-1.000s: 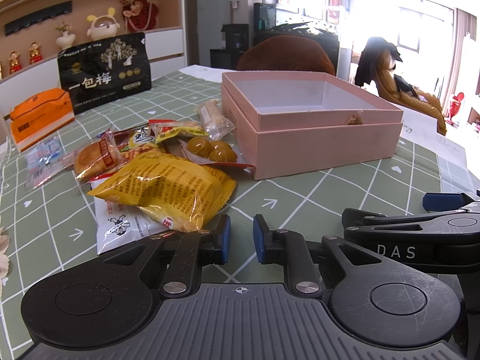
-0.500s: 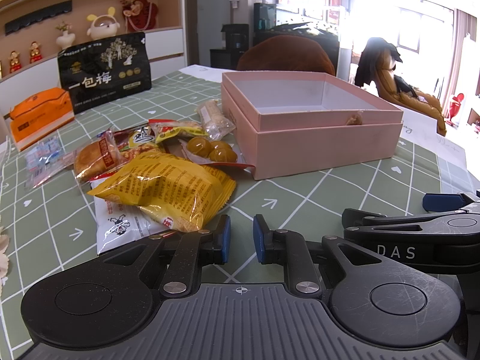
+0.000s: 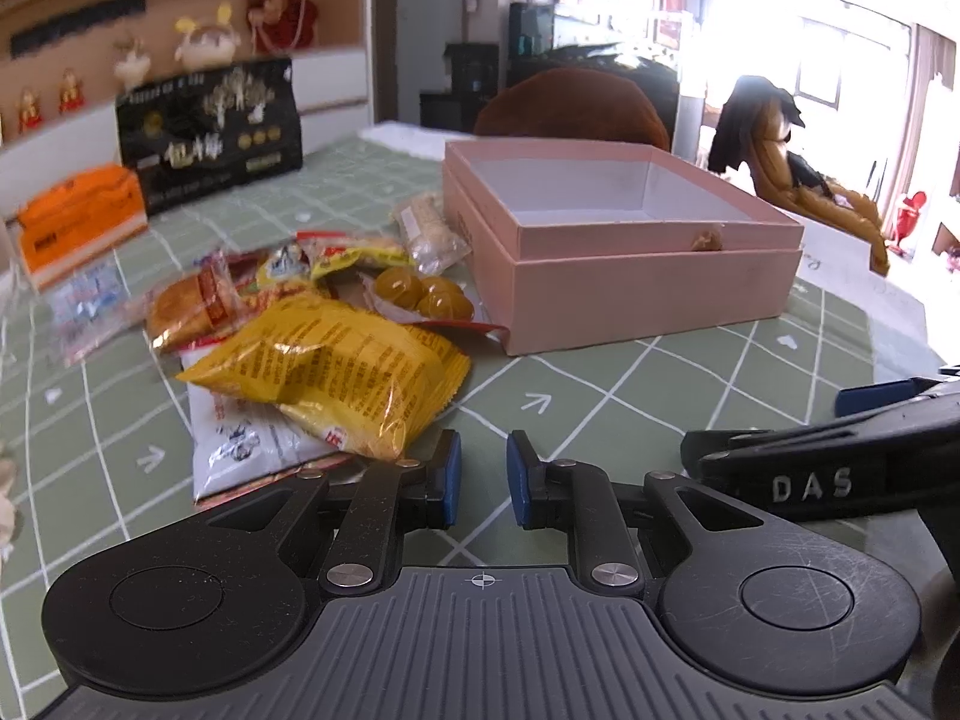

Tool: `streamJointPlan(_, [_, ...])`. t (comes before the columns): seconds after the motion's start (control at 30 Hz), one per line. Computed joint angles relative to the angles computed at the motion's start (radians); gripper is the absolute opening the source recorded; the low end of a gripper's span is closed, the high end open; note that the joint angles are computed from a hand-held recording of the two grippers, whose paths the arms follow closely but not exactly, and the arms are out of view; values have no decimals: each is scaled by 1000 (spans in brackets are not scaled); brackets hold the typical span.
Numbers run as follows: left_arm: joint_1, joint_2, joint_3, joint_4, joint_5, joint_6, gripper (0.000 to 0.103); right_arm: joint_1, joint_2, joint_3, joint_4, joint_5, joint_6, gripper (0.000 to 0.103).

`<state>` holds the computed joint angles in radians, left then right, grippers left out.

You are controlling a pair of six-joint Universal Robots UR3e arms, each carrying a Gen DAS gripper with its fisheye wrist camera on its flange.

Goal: Organize snacks
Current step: 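Move the left tool toward the snack pile while the right tool also approaches it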

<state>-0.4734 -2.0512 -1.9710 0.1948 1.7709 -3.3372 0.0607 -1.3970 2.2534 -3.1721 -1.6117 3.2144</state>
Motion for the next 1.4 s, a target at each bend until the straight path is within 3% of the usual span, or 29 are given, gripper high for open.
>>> streamJointPlan(0.1, [92,138,-14,-176,-142,-48,23,-21,-16,-76,153,34,-33,103])
streamJointPlan(0.17, [169,233,-27,-225,-207,-50,25,-34,-31,-112,246,51,-57,103])
streamJointPlan(0.3, [357,320,14,-246,-212,-38,26,-62,-46,-246,494,95,-133,103])
streamJointPlan(0.37, [492,271,117,-326,-216,-44,25,-40,-29,-309,536,66,-111,93])
streamJointPlan(0.47, [636,87,399,-580,-201,-76,26,-24,-43,-355,542,102,-98,91])
streamJointPlan(0.57, [743,-103,632,-733,-279,-137,26,-10,-41,-399,557,141,-61,91])
streamJointPlan(0.7, [754,-220,703,-655,-322,-112,31,31,-38,-405,550,117,-47,91])
streamJointPlan(0.83, [715,-237,723,-664,-389,23,33,72,0,-433,571,93,-43,91])
streamJointPlan(0.93, [698,-180,639,-666,-471,146,34,90,9,-445,578,90,-38,91])
streamJointPlan(1.13, [676,-9,356,-565,-496,228,34,136,28,-476,577,96,-34,91])
streamJointPlan(1.3, [736,97,202,-578,-663,217,34,181,101,-654,650,109,-40,91])
streamJointPlan(1.4, [778,190,95,-505,-646,84,34,219,240,-957,806,126,-42,93])
